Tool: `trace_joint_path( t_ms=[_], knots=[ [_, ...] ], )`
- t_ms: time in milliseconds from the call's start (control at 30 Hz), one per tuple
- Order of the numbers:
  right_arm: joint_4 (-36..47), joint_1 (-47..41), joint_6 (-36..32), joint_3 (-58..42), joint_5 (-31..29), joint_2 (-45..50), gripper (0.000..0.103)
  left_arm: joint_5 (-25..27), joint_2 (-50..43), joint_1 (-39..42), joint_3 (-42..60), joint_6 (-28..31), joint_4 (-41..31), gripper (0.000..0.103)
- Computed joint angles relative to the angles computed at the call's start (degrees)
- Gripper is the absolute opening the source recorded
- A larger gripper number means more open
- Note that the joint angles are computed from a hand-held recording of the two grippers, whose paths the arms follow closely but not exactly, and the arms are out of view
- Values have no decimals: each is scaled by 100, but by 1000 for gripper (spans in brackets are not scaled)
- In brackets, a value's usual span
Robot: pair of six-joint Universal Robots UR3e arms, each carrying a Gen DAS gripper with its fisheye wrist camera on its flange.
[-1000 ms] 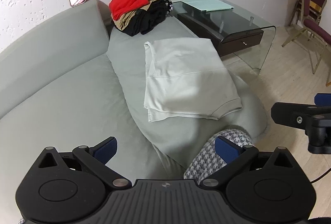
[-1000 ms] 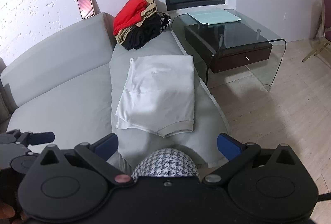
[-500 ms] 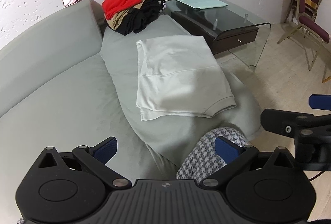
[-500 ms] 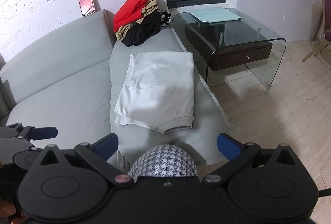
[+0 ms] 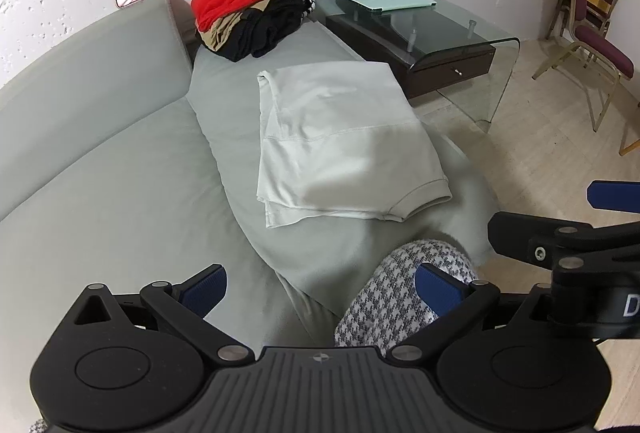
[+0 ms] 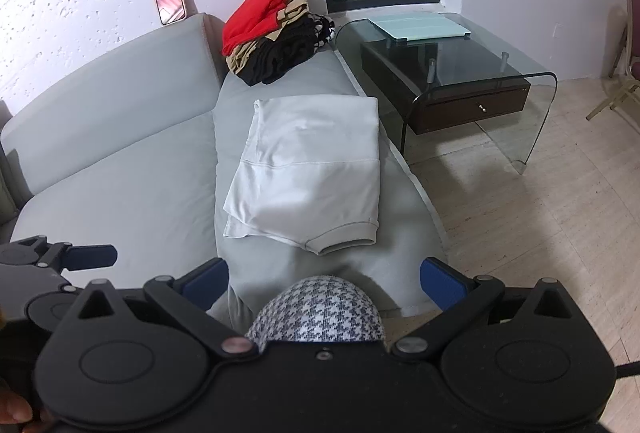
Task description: Fold clothes
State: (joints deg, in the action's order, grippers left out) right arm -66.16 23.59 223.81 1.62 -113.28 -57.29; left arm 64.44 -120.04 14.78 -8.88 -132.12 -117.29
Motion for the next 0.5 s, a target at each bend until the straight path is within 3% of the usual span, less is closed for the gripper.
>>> trace_joint_path(
  t_ms=[400,500],
  knots=[
    [-628,-89,-29,1115,110,-450,103,18,-329,-68,448,0,-248,103],
    [-798,-120,-22,1379,132,-548,103,-160,-219,-16,72,17,-80,103]
  ],
)
